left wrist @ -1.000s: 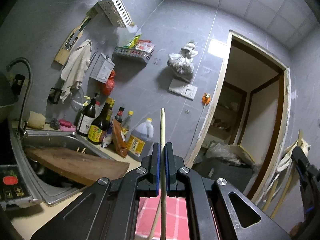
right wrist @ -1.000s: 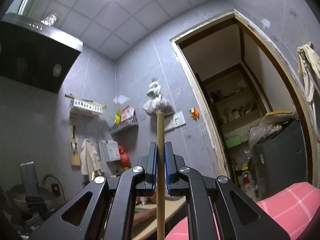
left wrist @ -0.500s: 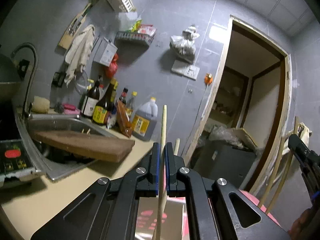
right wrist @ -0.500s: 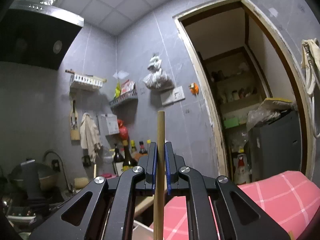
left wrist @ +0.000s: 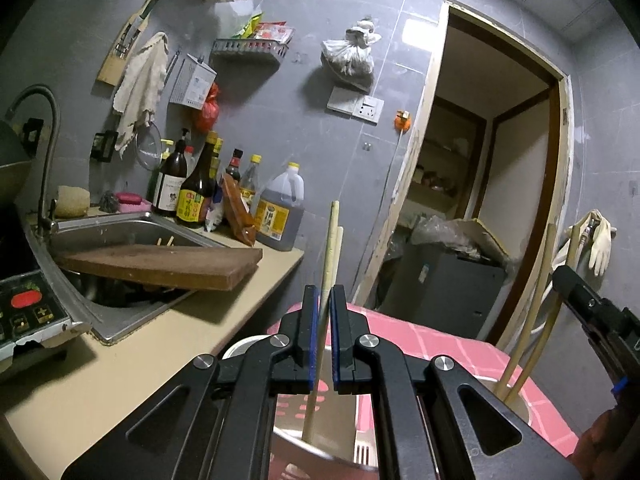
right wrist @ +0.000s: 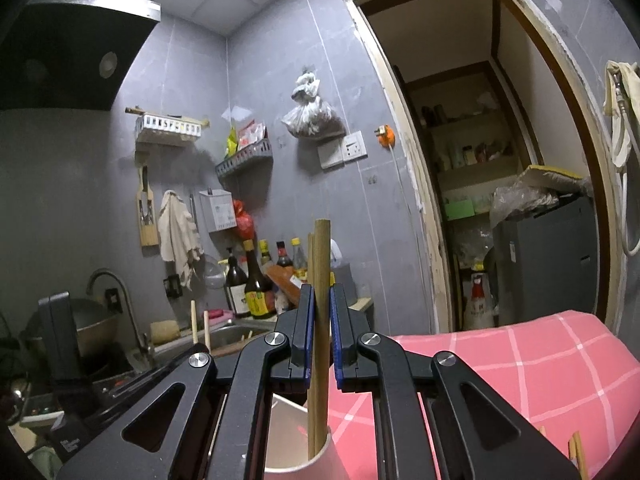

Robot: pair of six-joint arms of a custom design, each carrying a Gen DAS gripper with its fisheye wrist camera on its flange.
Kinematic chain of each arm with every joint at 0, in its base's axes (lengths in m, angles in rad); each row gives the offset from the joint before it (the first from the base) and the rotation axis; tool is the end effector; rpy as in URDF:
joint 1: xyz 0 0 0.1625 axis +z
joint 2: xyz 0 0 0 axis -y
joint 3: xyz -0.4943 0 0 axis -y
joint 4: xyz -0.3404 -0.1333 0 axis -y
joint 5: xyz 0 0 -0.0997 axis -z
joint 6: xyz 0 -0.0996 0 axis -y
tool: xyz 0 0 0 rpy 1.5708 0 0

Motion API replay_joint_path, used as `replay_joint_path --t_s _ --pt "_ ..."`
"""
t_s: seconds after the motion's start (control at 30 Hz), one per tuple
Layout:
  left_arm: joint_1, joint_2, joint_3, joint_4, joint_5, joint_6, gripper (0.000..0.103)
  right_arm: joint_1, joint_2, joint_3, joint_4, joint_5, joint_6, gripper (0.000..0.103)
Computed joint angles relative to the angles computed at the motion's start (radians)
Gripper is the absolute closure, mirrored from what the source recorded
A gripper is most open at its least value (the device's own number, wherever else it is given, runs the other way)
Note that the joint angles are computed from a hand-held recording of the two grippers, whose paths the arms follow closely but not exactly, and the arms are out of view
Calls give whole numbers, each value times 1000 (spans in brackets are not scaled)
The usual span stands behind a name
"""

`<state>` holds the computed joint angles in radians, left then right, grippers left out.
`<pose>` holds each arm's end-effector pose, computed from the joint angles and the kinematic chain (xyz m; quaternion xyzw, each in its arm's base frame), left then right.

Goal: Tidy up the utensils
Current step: 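Lift both held chopsticks and carry them over the white basket, then drop the chopsticks into the basket by opening both tools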

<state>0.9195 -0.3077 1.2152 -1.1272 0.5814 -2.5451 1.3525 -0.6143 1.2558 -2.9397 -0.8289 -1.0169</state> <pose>-0.2860 -0.7323 -0.0414 0.0208 0.6631 -0.6947 0.2780 0.0226 -0.8244 0.2552 -0.4574 0.7524 -0.4665 0.0842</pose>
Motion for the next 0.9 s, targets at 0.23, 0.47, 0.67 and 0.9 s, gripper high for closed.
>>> replay_joint_path --t_s 0.23,0.47,0.67,0.9 --pt "-10 1 -26 91 -42 -46 99 -1 -8 13 -6 -28 1 84" --pt "-31 -5 -18 108 -54 -63 78 -8 -23 26 -15 -17 5 74" --pt "-64 -5 -10 75 -70 -13 64 -25 -50 40 -42 11 22 53" --pt "-104 14 -27 51 -76 52 37 -57 -104 64 -59 26 10 23"
